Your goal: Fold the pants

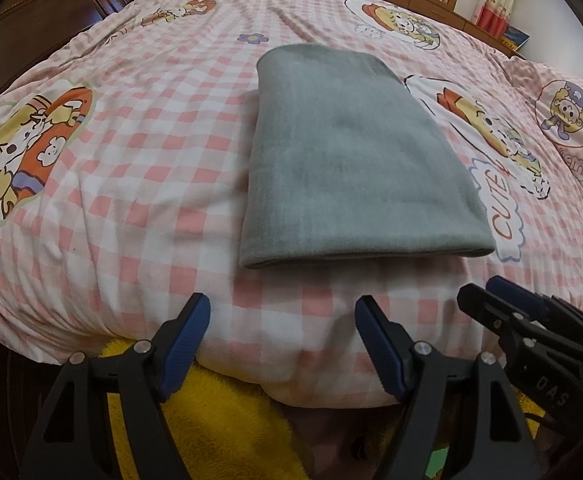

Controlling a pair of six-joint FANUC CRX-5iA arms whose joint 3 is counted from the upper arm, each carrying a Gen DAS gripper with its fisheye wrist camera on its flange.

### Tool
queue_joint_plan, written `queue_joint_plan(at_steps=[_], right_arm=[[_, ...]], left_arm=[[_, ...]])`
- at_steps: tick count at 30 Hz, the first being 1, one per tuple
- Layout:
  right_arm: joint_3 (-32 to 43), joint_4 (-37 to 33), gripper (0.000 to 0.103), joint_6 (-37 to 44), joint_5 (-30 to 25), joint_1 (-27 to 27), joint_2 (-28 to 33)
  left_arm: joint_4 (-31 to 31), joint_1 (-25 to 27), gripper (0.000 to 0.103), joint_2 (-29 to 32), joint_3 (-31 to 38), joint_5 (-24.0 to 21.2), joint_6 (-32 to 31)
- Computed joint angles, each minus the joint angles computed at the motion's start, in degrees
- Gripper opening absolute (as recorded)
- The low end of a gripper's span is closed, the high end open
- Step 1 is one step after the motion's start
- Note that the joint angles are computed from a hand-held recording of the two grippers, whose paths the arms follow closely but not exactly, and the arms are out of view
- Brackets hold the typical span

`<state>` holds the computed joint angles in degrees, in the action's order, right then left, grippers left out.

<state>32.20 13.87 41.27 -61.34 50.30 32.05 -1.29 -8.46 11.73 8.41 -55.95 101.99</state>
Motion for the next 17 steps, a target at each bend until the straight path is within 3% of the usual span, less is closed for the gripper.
queue_joint_plan(at_steps=[17], right_arm=[[-0.2, -0.1, 0.046, 0.1, 0.1, -0.1, -0.1]], left_arm=[[0.3, 0.0, 0.078, -0.1, 0.0, -0.2, -0.3]])
